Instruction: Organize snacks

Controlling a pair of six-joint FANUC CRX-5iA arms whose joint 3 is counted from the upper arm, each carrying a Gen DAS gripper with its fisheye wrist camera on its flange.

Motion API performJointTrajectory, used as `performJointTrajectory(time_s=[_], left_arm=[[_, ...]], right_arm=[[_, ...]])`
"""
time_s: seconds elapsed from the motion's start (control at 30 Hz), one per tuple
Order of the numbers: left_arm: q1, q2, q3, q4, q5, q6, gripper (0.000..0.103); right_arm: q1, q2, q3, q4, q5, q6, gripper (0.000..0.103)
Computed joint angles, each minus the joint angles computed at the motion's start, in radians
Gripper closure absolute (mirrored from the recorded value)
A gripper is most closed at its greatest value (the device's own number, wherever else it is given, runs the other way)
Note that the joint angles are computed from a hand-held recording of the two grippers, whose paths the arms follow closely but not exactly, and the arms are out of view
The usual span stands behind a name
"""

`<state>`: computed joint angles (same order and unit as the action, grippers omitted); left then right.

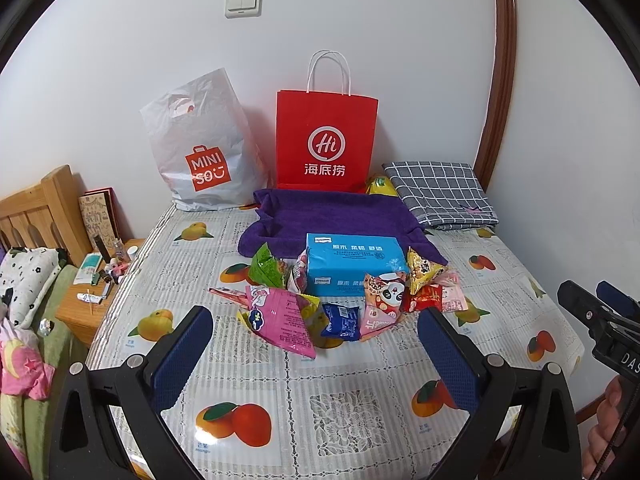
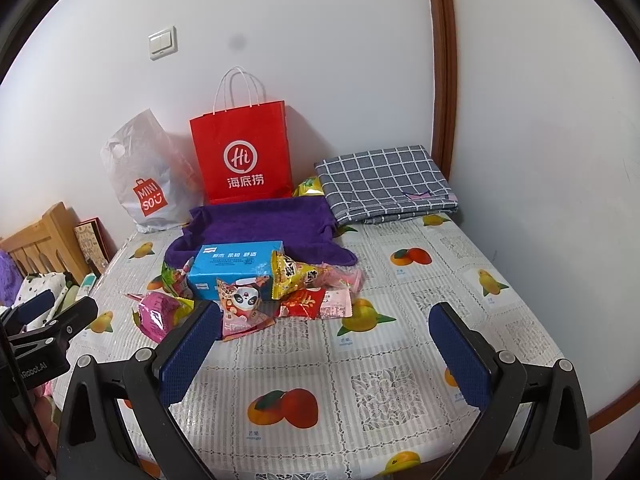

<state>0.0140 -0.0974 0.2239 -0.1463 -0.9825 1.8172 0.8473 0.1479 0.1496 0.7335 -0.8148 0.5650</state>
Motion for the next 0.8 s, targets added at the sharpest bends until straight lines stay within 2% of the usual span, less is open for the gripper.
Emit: performJointTrajectory(time_s=[0.8], left_arm=[[-0.007,0.004,0.002,0.008,0.005,0.005,0.000]], right_arm=[[0.005,-0.013,-0.019,0.022,0.012,-0.027,0.001]])
